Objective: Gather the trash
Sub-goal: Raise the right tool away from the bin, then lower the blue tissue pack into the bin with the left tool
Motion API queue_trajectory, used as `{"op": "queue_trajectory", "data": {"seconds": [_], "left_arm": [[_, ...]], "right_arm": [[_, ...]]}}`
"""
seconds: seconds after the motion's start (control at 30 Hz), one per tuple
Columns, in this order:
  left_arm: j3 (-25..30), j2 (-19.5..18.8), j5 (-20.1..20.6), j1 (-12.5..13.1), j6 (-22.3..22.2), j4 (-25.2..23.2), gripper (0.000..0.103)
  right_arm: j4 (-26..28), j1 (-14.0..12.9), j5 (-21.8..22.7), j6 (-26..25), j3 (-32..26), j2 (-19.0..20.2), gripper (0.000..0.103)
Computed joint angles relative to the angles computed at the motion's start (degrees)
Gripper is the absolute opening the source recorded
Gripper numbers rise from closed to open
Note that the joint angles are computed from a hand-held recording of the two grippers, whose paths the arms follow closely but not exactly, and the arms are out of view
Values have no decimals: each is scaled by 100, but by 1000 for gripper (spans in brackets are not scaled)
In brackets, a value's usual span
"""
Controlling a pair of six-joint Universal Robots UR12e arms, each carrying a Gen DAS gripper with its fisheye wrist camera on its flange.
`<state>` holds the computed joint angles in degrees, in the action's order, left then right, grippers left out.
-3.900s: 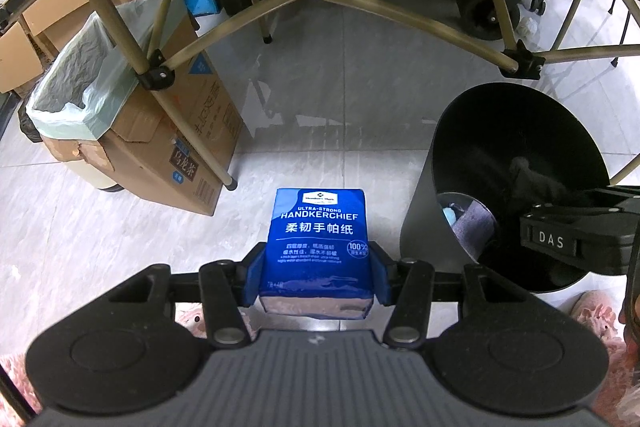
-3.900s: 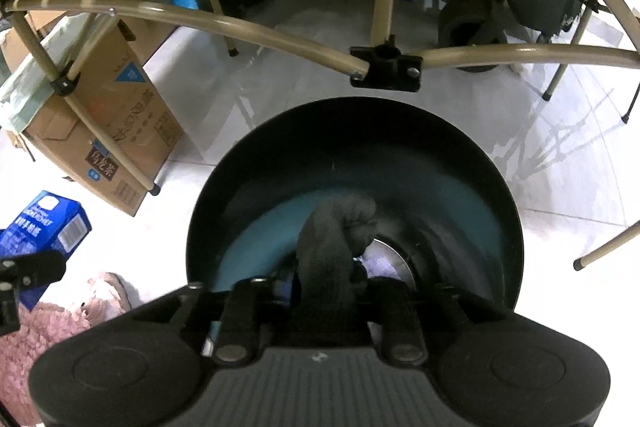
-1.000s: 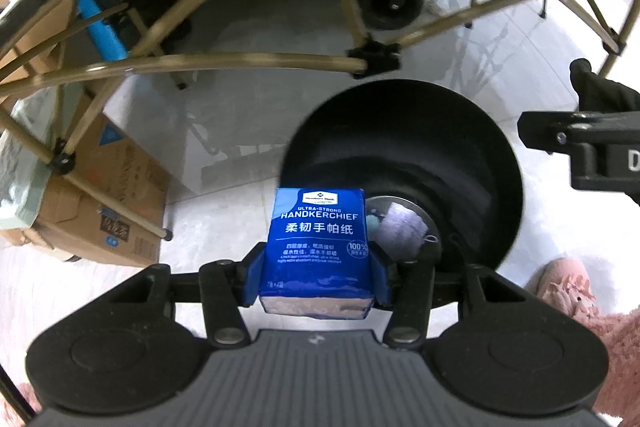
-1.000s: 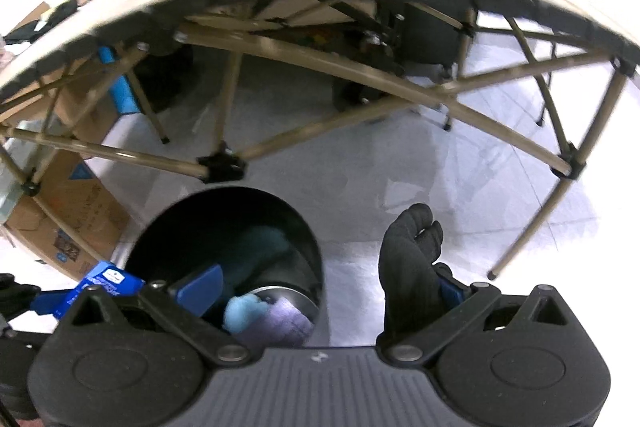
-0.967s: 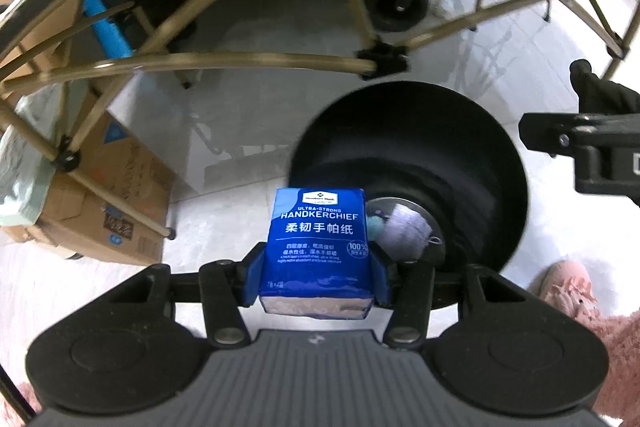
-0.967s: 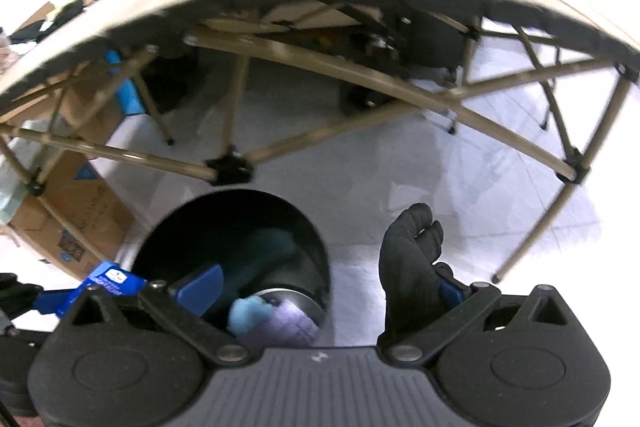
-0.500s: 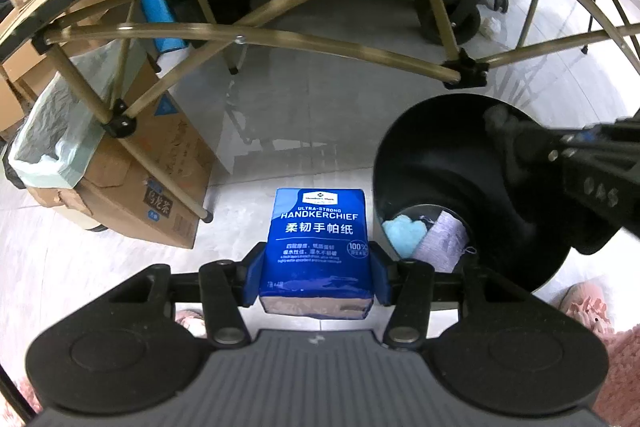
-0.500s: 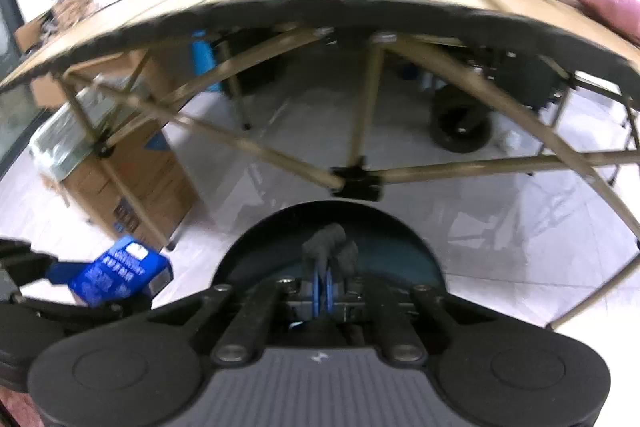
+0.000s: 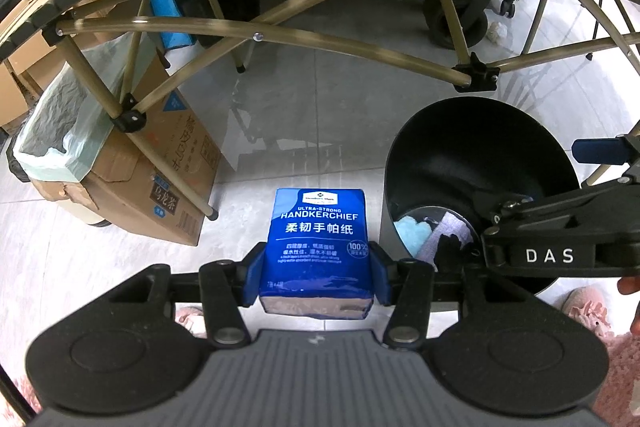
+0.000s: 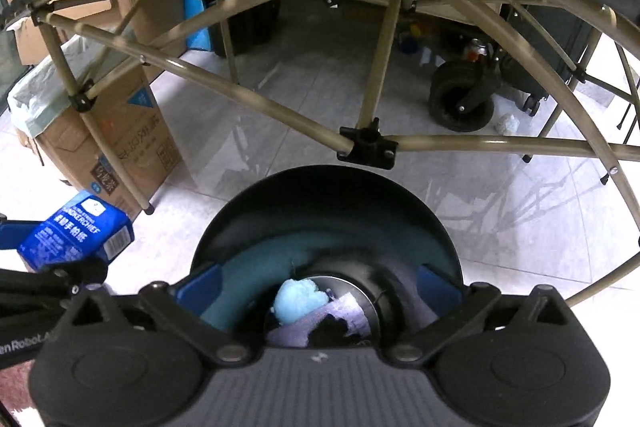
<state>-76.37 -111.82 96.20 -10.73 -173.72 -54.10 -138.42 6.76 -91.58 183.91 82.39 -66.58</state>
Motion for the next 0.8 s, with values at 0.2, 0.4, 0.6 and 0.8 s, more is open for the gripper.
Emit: {"op": "queue_trajectory", "data": {"seconds": [0.2,0.4,0.6,0.8], "left_arm": [[3,-4,-12,4,10,-3,52],[1,-9,-32,-13,47,-18,52],[49,-46,-93,-101,200,-46,52],[127,-112,-167,-214,337,-150,52]], "right_arm": [[-25,2,-23,49,60,-64,103],[21,-52,-67,82,153,-210,103],[-64,-158,-186,251,299,-335,103],[-152,-273,-266,410,484,-496,103]]}}
